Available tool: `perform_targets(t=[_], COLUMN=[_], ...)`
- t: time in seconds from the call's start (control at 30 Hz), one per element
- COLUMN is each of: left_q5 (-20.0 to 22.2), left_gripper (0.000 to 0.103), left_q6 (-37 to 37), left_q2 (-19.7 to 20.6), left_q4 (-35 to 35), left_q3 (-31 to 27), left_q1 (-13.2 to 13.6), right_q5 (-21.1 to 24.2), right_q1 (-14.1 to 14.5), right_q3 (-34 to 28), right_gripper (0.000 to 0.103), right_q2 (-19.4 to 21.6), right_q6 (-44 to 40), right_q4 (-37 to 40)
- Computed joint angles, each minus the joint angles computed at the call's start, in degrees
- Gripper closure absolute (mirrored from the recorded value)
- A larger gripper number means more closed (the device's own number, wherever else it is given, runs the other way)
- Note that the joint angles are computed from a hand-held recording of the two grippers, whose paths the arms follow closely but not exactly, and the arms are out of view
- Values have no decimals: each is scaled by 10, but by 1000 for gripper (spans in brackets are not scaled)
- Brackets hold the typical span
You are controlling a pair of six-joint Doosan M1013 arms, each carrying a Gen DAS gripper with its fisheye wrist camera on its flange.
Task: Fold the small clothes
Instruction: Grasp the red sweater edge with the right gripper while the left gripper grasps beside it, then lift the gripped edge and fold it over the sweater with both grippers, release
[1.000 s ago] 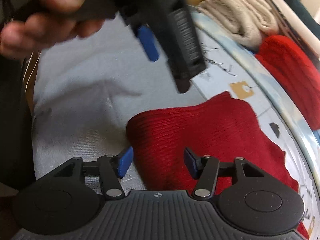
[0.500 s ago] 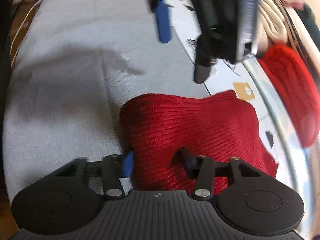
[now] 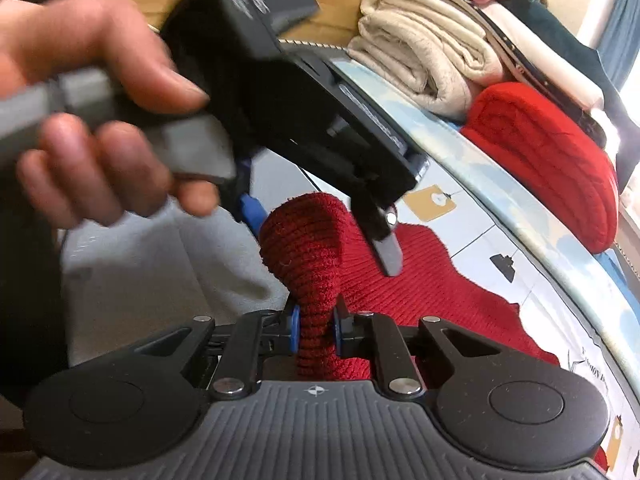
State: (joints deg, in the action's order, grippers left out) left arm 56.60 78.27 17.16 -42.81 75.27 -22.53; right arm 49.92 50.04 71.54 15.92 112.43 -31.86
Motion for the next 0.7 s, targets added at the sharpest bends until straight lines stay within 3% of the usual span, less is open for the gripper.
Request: perform_targets(t=[0.2, 0.33, 0.43, 0.47, 0.6, 0.7], left_q5=[43, 51, 53, 49, 3, -65], left_gripper=[9, 27, 46, 52, 60, 70], left_q6=[-7, 2, 16, 23, 46, 76], left_q2=[26, 31, 29, 26, 0, -30], left_q4=[14, 28, 34, 32, 10, -41], left_q3=[-30, -34, -31, -28, -1, 28], left_q1=[-11, -16, -14, -11, 0, 14], right_q5=[-23, -21, -22, -22, -43, -105], right_q1=[-6, -7, -10, -12, -18, -27], right_q3=[21, 19, 12, 9, 0, 4], right_gripper=[88, 88, 88, 88, 88, 88], right_q2=[-20, -22, -17, -16, -12, -20], right_q6=[-37, -51, -64, -69, -72, -28], right_q4=[37, 58, 75, 83, 117, 135])
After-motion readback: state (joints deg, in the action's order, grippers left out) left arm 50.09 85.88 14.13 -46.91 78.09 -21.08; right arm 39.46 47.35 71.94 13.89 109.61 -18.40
